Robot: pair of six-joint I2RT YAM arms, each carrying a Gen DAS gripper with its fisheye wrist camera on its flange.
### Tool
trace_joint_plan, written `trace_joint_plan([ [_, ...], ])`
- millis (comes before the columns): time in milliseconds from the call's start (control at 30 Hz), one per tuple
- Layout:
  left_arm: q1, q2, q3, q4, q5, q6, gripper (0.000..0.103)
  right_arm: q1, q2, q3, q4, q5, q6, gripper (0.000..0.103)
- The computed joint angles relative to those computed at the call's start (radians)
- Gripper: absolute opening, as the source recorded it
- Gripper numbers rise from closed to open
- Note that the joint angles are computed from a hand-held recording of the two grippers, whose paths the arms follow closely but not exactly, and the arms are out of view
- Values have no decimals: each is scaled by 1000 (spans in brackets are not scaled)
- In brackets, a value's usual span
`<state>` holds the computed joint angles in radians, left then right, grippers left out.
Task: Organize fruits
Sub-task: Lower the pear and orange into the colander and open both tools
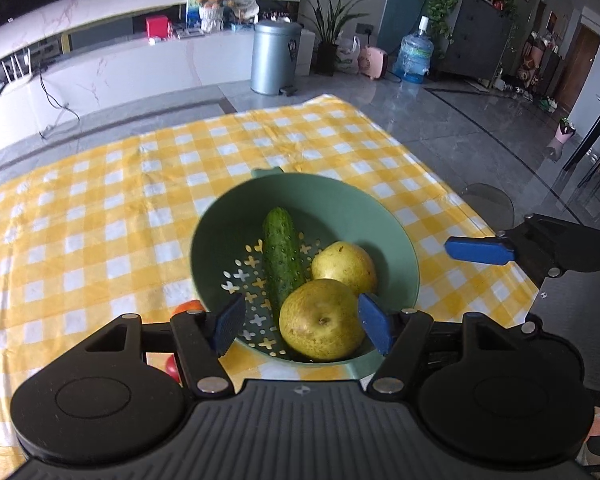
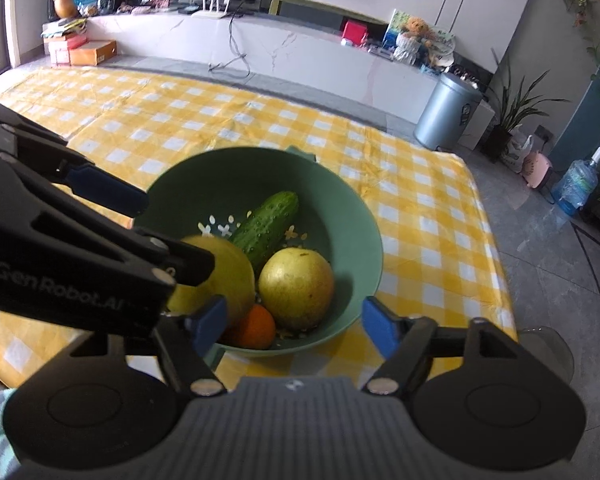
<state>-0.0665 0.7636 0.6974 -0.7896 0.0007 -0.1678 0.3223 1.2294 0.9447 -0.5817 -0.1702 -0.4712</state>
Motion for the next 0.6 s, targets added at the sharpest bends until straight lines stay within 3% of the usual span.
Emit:
trace_joint_plan([
  [500,15,-271,57,-264,-179,89,76,100,-312,-170,25,6,342,86],
  [600,106,-316,58,-313,-132,158,76,148,-365,-205,13,23,413,87],
])
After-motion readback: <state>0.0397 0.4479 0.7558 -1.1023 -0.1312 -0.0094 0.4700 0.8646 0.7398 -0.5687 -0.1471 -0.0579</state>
